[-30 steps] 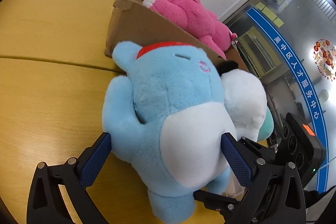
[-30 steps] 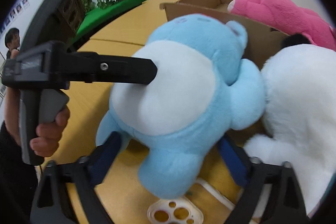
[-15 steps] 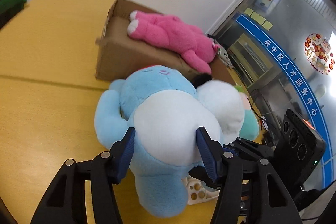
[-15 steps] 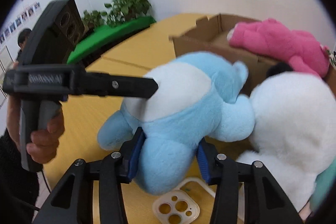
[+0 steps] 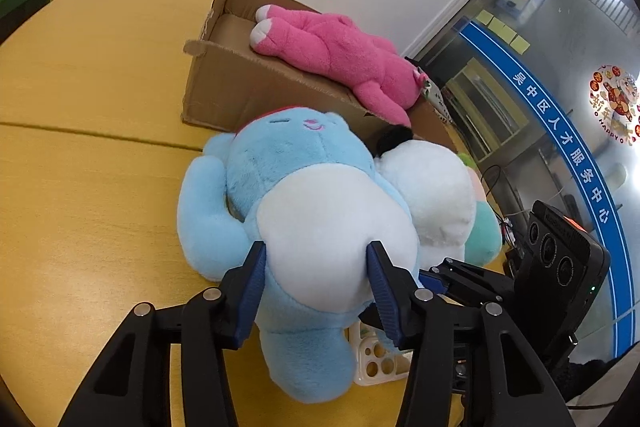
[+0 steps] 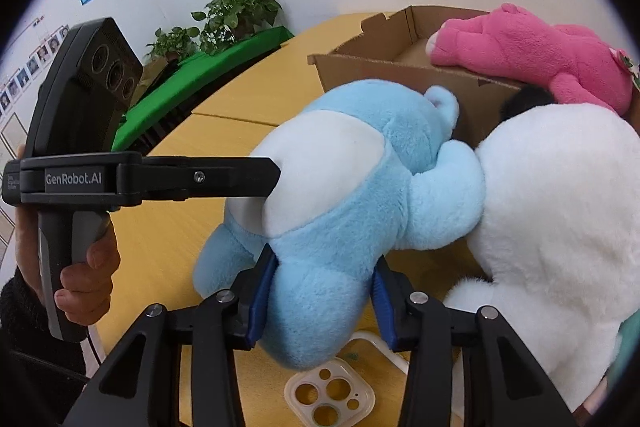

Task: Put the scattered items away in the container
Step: 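Close the left tool on the blue cat's belly while the right tool grips its back, then carry the blue cat into the box beside the pink bear with both tools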

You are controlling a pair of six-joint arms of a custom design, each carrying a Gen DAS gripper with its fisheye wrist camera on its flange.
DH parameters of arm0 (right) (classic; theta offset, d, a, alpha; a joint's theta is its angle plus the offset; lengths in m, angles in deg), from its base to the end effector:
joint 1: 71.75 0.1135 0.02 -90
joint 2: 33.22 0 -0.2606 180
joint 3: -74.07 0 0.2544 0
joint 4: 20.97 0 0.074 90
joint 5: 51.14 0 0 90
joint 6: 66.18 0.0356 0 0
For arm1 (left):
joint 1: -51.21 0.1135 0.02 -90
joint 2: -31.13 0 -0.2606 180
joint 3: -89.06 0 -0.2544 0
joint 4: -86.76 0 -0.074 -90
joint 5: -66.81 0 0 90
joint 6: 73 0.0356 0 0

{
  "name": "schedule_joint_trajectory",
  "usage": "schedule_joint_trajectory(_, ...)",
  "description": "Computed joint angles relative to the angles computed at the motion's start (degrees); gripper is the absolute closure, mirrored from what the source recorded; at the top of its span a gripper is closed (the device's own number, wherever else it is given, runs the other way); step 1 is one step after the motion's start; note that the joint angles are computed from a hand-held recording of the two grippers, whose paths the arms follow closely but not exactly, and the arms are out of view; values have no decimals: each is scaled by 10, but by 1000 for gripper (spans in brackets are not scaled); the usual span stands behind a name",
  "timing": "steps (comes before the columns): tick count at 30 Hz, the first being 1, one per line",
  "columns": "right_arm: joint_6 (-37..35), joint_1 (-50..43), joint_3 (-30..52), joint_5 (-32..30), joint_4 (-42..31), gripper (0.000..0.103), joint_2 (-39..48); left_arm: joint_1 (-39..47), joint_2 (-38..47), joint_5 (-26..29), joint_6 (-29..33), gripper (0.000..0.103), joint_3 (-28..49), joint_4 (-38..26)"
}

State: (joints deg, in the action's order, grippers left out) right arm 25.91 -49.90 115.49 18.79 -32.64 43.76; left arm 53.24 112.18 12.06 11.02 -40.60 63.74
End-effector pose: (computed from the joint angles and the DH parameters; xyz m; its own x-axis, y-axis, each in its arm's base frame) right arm 0.2193 0.1011 0.1406 -0.7015 -0.2444 -0.6694 -0.5406 0.7945 0.2765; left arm 0.2597 -0.0114 0.1579 -0.8339 -0.1147 -0.5399 0.2267 0.8207 -0.5244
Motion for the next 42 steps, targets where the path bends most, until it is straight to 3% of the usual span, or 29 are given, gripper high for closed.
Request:
schedule_joint_trajectory(6,0,-10,-19,-16,10,63,-108,-30,-120,-44,1,54,46,-62)
schedule_joint_trajectory(10,-14,-41,31,-30,19,63,-148,-63,-116,-88,24,54,162,-98)
schedule_joint_trajectory(18,-6,-93,263,-44,27,63,56,-71,150,-101,71,59,502,-189)
schedule_joint_trajectory(22,19,-102,345,-43,13,63,174,-62,297,-102,83,62,635,-240)
schedule_joint_trajectory(28,66,-98,517,-57,-102,63,380,-43,485,-117,61,62,766,-274)
schedule_joint_trajectory(34,79,-75,741,-22,-291,63,560,-47,559,-160,87,62,814,-309)
schedule_joint_trajectory(38,79,-66,762,-9,-325,52,592,-29,531,-130,91,61,736,-263)
schedule_joint_trajectory(42,83,-59,665,32,-275,48,510,-28,502,-132,89,52,692,-253)
